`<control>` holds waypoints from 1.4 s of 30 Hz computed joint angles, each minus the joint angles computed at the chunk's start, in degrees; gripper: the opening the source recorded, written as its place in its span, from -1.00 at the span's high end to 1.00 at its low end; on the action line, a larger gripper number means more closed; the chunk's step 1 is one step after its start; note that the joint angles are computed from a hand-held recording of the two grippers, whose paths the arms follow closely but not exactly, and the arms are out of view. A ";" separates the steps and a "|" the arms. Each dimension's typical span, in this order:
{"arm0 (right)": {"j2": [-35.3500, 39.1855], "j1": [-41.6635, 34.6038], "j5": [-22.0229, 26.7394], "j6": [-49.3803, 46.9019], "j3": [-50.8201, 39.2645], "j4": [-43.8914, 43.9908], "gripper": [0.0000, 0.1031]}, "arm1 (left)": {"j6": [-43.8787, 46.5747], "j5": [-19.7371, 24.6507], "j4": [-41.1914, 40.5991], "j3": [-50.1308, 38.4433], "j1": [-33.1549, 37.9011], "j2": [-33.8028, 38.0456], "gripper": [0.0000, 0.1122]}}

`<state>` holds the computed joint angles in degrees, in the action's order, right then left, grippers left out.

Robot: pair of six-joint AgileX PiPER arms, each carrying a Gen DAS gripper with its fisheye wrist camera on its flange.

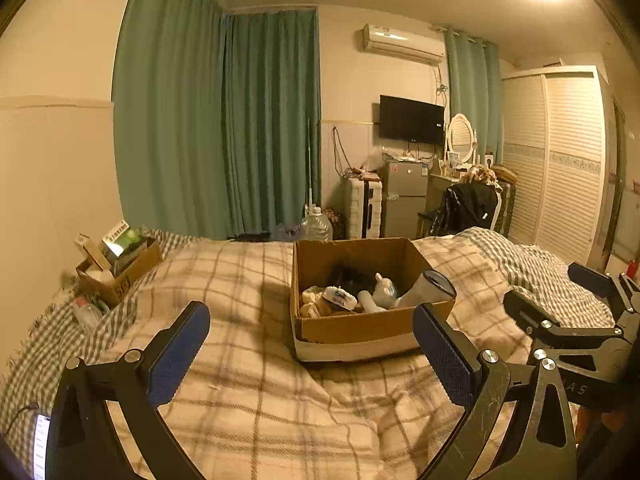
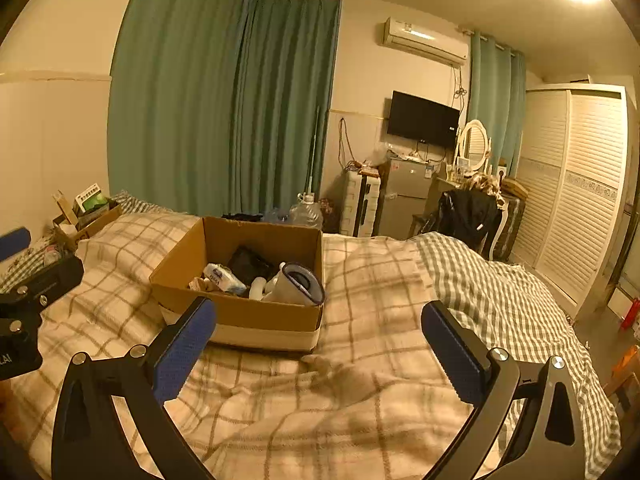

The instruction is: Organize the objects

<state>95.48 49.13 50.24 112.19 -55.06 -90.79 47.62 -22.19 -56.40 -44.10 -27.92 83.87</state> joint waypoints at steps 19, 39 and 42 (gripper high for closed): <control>-1.32 0.47 0.70 1.38 0.33 -0.03 -0.99 | 3.30 2.62 -2.51 -0.49 0.17 0.31 -0.84; -1.17 0.64 0.19 1.85 0.36 0.15 -0.99 | 3.03 3.31 -3.18 -0.06 0.86 -0.10 -0.84; -1.17 0.70 0.24 2.05 0.44 0.06 -0.99 | 2.98 3.21 -2.74 0.01 0.85 -0.10 -0.84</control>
<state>94.31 49.83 50.48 114.24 -54.61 -90.73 50.60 -18.98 -59.15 -44.10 -27.07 83.77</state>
